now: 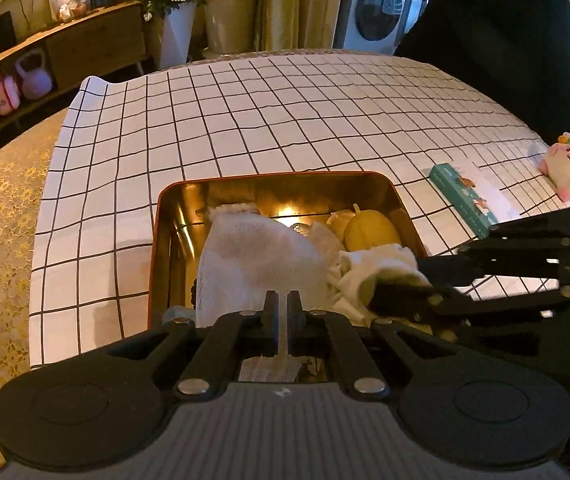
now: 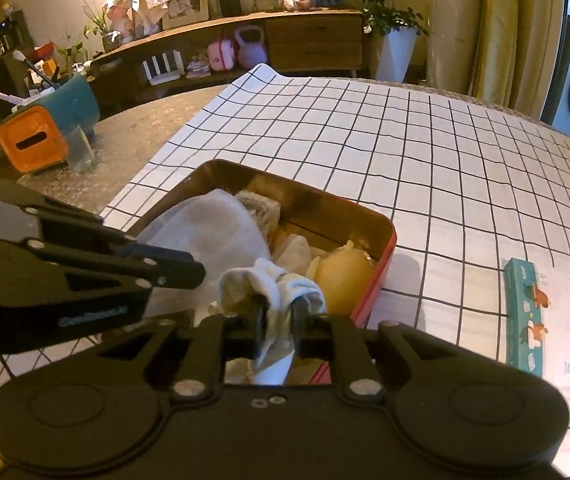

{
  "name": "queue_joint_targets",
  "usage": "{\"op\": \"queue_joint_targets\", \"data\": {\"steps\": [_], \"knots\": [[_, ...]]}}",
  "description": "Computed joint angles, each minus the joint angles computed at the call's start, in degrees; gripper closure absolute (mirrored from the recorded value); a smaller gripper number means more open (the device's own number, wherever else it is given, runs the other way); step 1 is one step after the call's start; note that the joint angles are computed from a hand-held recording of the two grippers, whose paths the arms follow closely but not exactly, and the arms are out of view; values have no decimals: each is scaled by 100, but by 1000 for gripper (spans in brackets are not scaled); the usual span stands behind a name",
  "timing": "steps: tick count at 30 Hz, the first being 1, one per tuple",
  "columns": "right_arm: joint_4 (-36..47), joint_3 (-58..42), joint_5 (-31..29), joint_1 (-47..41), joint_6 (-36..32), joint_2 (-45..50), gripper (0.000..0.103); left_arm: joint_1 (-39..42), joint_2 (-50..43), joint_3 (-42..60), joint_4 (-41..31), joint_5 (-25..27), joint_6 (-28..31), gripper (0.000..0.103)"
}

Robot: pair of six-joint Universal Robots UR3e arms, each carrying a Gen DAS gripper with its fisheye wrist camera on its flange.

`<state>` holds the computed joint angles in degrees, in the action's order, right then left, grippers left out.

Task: Organize soft objects
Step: 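Lower the cloth into the tin box and open the right gripper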

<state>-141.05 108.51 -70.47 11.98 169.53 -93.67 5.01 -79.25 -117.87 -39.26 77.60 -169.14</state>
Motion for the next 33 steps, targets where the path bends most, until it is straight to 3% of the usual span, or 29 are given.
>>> {"op": "queue_joint_targets", "data": {"steps": [2, 7, 13, 16, 25, 33], "knots": [[111, 28, 113, -67, -81, -124, 73, 24, 46, -41, 39, -31, 2, 100], [334, 125, 350, -238, -198, -528, 61, 21, 296, -81, -71, -36, -44, 100], [713, 359, 692, -531, -440, -1203, 58, 12, 722, -130, -297, -77, -57, 100], [837, 516, 877, -711, -517, -1584, 50, -68, 932, -135, -401, -28, -70, 100], [1383, 928, 1400, -1370, -873, -2832, 47, -445, 1464, -155, -492, 80, -208, 100], [2844, 1129, 2295, -2669, -1708, -4283, 40, -897, 1719, -206, -368, 273, -503, 99]]}}
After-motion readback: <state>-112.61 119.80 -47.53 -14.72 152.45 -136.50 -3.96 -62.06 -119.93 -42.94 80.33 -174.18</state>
